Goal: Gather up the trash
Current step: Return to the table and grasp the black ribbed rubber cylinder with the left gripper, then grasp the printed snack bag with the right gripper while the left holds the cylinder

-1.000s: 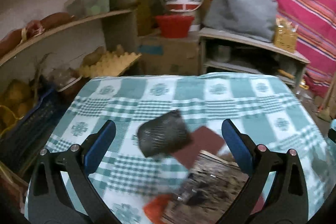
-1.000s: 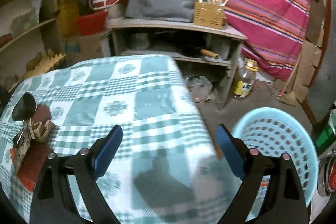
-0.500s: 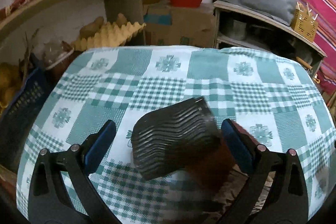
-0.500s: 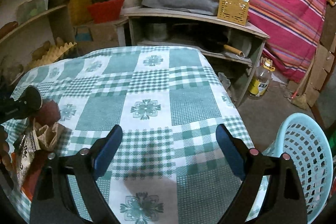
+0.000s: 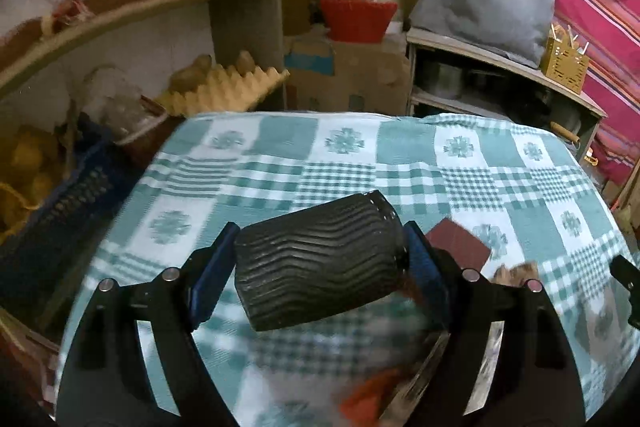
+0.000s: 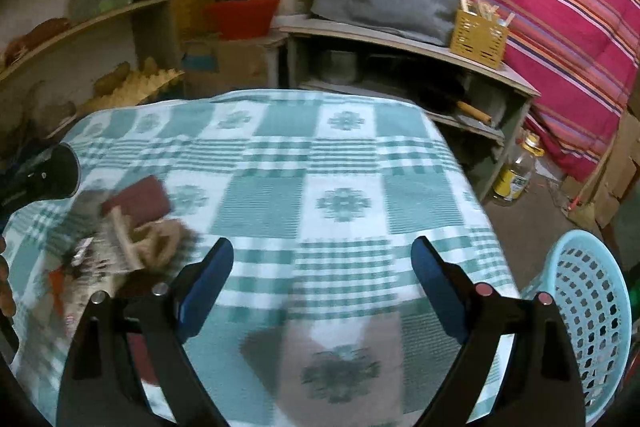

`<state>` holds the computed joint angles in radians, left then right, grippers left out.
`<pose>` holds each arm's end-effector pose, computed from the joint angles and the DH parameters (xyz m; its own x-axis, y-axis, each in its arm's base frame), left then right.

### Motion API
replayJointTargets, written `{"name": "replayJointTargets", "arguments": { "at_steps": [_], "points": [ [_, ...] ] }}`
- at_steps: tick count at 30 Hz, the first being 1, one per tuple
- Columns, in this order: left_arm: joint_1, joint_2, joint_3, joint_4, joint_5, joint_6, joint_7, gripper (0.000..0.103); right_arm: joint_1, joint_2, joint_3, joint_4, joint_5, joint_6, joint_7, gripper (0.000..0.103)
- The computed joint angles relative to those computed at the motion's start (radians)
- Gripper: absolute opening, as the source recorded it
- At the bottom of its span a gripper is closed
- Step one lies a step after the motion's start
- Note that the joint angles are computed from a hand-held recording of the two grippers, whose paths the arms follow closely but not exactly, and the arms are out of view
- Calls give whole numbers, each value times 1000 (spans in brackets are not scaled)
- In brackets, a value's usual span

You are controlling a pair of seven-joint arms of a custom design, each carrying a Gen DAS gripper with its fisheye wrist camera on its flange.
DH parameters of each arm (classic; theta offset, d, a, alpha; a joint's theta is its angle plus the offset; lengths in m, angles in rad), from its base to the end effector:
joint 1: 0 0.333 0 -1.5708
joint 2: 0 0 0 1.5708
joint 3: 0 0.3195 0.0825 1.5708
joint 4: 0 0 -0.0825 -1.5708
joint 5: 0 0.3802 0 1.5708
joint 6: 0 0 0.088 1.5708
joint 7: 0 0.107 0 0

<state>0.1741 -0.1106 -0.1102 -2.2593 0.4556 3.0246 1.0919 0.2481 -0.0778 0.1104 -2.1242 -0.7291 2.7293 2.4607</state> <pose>0.5459 0.0001 0.5130 0.1205 -0.9924 -0.0244 -0.6281 -0.0572 -0.7761 0.5195 0.2230 0.5207 0.0236 -0.9984 0.0516 -0.6830 -0.0538 -0.7284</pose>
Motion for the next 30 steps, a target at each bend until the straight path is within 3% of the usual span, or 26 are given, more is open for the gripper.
{"name": "replayJointTargets", "arguments": {
  "at_steps": [8, 12, 14, 24, 26, 28, 30],
  "points": [
    [34, -174, 53, -195, -79, 92, 165, 80, 80, 34, 35, 35, 139, -16, -102, 89],
    [-58, -234, 172, -260, -191, 114, 296, 80, 120, 69, 43, 72, 168, -65, -110, 89],
    [-73, -247, 199, -276, -229, 118, 334, 80, 140, 89, 43, 94, 176, -88, -102, 89],
    [-86, -249, 216, -284, -375, 124, 464, 80, 203, 167, 18, 190, 174, -183, -50, 87],
    [-62, -249, 189, -287, -389, 130, 479, 80, 211, 174, 12, 198, 167, -187, -53, 75],
    [-49, -246, 169, -286, -406, 132, 496, 80, 211, 178, 9, 200, 187, -178, -80, 53],
    [-56, -246, 169, -283, -431, 129, 512, 80, 207, 177, 7, 194, 221, -157, -114, 44]
  ]
}}
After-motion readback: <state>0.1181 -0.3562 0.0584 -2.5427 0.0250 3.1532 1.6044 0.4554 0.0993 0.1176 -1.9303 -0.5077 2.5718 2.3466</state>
